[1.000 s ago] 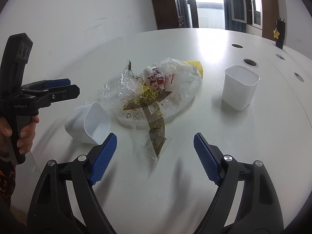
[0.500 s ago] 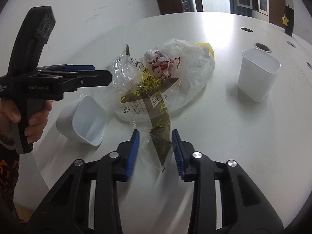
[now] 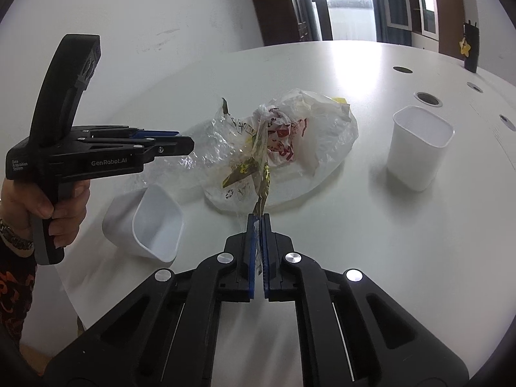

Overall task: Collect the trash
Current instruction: 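Grasp the clear plastic bag with the left gripper while the right gripper grasps the gold wrapper, then carry the clear bag and gold wrapper down over the blue wastebasket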

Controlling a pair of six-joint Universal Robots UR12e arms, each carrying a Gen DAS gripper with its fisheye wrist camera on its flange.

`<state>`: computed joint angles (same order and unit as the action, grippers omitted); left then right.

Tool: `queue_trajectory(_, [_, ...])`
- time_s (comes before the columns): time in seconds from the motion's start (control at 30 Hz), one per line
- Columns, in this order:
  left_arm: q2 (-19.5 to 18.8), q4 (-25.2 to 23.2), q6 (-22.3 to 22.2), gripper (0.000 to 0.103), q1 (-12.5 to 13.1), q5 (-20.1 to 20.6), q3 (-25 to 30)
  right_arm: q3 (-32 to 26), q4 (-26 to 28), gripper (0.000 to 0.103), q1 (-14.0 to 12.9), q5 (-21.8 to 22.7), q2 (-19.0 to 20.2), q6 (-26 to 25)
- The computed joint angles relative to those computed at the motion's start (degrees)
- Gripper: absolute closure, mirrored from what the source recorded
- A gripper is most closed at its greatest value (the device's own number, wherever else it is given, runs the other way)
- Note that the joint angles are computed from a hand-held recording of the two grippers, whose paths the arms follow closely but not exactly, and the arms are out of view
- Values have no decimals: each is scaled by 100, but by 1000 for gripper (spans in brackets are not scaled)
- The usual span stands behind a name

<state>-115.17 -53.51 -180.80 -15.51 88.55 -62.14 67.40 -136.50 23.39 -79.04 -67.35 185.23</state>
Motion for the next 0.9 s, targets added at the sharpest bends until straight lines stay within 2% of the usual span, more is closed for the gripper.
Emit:
queue_trajectory(0.07, [49,183,-85,82,-16,187,-72,70,-124,101,37,-88,-41,43])
queue_trajectory(0.17, [163,450,-282,83,36,150,-204,164,-296,101,46,-22,-105,49])
queue_trajectory(0.23, [245,694,-461,84,42,303,-323,153,-389,101,62,-109,-110,17])
queue_trajectory(0.3, [341,904,-629,84,73,287,-452,200,-481,101,86,-226,-156,-20])
queue_trajectory(0.5, [689,1532,-1095,85,82,403,-901,372,-767,101,64,-236,-302,117])
queue_trajectory(0.6, [834,1767,-1149,85,25,556,-1087,429,-881,101,71,-329,-362,95])
queue_trajectory(0.73, [948,2308,-767,85,-212,1388,-1320,543,-1013,101,96,-439,-484,54])
queue_trajectory(0.9, [1146,2554,-784,85,-337,1413,-1538,727,-1216,101,161,-655,-660,-93])
